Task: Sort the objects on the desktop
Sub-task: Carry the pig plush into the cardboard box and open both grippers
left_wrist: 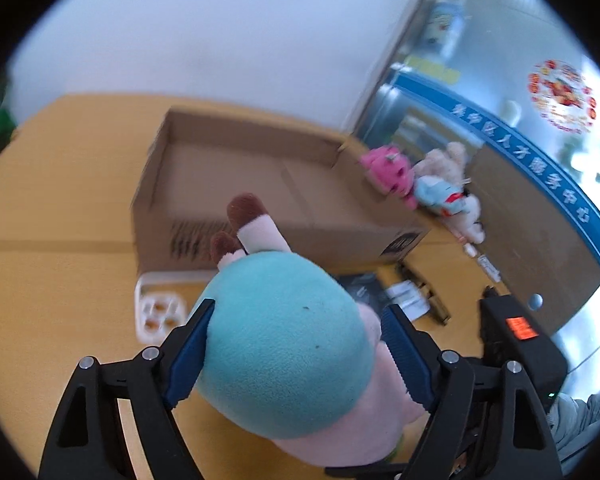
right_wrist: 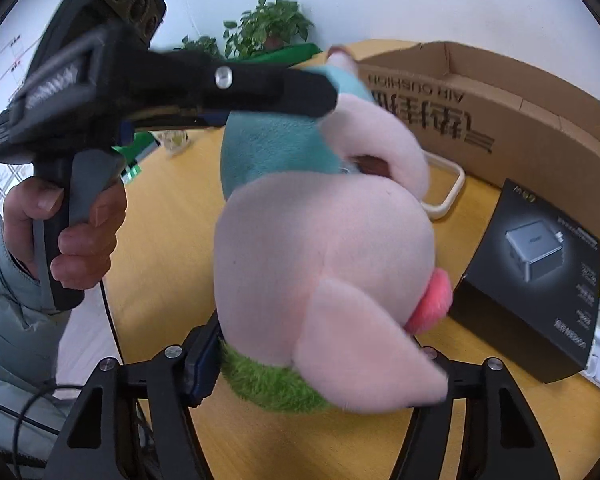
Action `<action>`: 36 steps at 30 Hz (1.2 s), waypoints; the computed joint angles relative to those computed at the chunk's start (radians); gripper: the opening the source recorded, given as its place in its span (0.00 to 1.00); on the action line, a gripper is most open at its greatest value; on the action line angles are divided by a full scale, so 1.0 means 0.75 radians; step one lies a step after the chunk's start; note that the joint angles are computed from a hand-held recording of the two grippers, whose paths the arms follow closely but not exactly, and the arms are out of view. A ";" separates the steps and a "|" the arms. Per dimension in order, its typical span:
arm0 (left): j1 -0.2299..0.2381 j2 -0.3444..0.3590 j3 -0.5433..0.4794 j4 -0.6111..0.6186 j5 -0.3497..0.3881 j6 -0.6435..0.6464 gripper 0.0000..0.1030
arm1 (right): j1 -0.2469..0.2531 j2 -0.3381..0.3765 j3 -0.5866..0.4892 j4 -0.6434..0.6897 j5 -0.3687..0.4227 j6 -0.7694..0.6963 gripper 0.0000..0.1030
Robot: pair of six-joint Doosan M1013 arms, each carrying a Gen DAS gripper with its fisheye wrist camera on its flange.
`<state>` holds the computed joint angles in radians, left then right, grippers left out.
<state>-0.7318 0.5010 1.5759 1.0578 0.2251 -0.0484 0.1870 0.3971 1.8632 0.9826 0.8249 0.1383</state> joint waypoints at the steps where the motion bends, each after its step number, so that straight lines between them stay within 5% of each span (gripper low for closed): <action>1: -0.001 0.000 -0.029 -0.020 0.016 0.078 0.79 | -0.003 -0.003 -0.007 0.032 0.008 0.002 0.62; 4: 0.010 0.004 -0.105 -0.066 0.023 0.245 0.77 | -0.039 -0.031 -0.020 0.149 0.031 -0.014 0.61; 6: 0.021 0.012 -0.165 -0.131 0.050 0.382 0.65 | -0.055 -0.050 -0.036 0.203 0.023 -0.019 0.61; 19: 0.152 0.140 -0.567 -0.696 0.041 1.263 0.66 | -0.057 -0.035 -0.295 0.324 -0.057 0.142 0.61; 30: 0.319 0.349 -0.875 -1.313 0.138 1.812 0.66 | 0.016 0.195 -0.691 0.105 -0.074 0.527 0.61; 36: 0.396 0.511 -1.036 -1.546 0.311 1.890 0.66 | 0.063 0.379 -0.895 -0.157 -0.009 0.862 0.61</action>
